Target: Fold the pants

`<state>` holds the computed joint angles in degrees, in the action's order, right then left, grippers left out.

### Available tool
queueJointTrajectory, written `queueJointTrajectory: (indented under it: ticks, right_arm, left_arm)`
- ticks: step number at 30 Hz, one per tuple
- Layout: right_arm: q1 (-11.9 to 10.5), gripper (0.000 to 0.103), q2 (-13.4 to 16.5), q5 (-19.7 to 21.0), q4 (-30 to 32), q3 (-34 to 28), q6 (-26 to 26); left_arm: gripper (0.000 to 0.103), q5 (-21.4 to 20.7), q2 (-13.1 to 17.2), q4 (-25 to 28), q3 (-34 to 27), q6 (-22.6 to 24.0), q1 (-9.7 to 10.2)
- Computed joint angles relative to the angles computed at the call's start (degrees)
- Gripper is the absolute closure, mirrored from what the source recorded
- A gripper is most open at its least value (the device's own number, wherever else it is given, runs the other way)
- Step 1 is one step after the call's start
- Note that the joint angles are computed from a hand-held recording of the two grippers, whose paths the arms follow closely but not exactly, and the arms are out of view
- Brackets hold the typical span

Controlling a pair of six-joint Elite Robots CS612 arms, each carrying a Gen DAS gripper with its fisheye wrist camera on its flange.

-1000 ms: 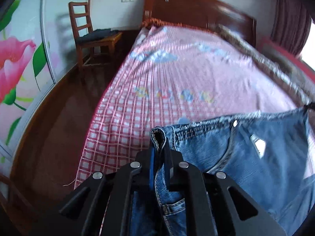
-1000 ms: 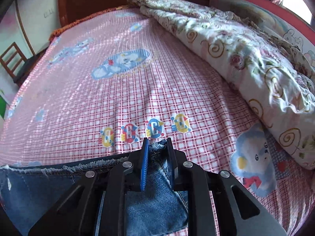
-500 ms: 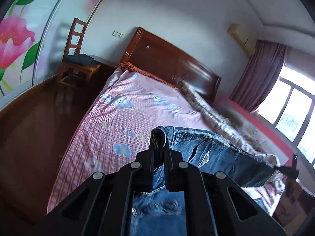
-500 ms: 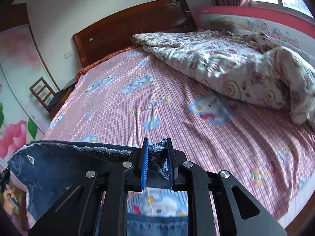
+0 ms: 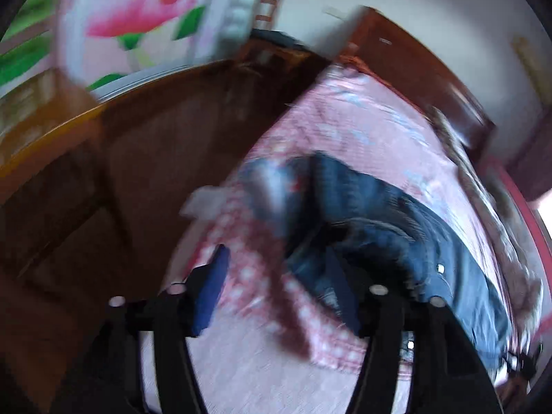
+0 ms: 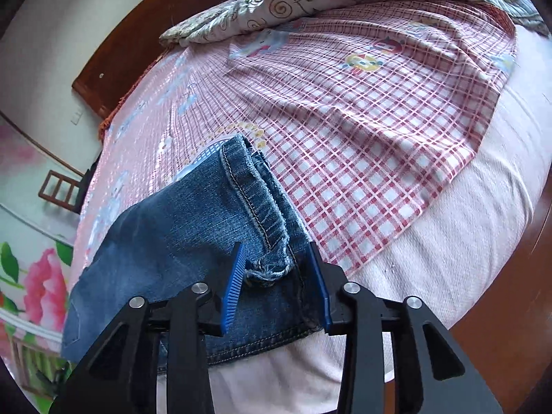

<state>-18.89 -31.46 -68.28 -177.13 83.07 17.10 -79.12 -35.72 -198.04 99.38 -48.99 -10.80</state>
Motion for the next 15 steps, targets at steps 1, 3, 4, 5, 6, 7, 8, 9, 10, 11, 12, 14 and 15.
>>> queueJointTrajectory:
  ticks: [1,3,4,5,6,7,8,9,10,11,12,14,15]
  right_arm:
    - [-0.02,0.066,-0.22,0.02,0.04,0.43,0.51]
    - [-0.4,0.066,-0.49,2.44,-2.96,1.9,3.83]
    - [-0.64,0.066,-0.52,4.04,-4.58,2.53,6.0]
    - [-0.76,0.065,-0.55,4.98,-6.11,3.08,8.1]
    - [-0.9,0.065,-0.47,6.54,-8.1,3.73,10.04]
    - [-0.95,0.065,-0.36,7.89,-9.84,4.27,11.46]
    - [-0.85,0.065,-0.42,8.61,-10.5,4.71,11.94]
    - [-0.48,0.065,-0.58,9.04,-10.32,4.75,11.99]
    - [-0.28,0.065,-0.66,9.5,-10.43,4.96,11.73]
    - [-0.01,0.065,-0.84,9.77,-10.45,5.31,11.21]
    - [0.19,0.065,-1.03,10.07,-10.39,5.5,11.04]
    - [0.52,0.065,-1.11,11.08,-11.02,5.77,11.39]
    - [0.59,0.065,-1.13,11.84,-11.52,6.01,11.56]
  left_arm:
    - [0.039,0.66,-0.09,-0.67,0.71,-3.1,-0.02]
    - [0.038,0.26,-0.49,-2.57,2.01,-8.83,-0.19]
    - [0.037,-1.12,-0.28,-4.85,2.36,-10.39,-0.32]
    - [0.032,-3.7,0.18,-7.5,2.01,-11.37,-0.19]
    - [0.028,-5.03,0.49,-9.17,1.92,-11.7,-0.32]
    - [0.028,-6.64,0.89,-10.22,1.28,-11.76,-0.3]
    - [0.027,-8.73,1.48,-11.43,0.3,-12.1,-0.11]
    - [0.022,-11.55,2.58,-13.7,-1.2,-13.66,0.26]
    - [0.02,-13.41,3.52,-15.31,-2.42,-15.81,0.54]
    - [0.02,-15.07,4.43,-16.46,-3.76,-18.26,0.8]
    - [0.019,-17.52,5.5,-16.87,-5.59,-20.88,1.24]
    - [0.019,-18.71,6.67,-16.95,-7.56,-24.12,1.27]
    - [0.019,-18.91,7.32,-17.08,-8.71,-25.79,1.29]
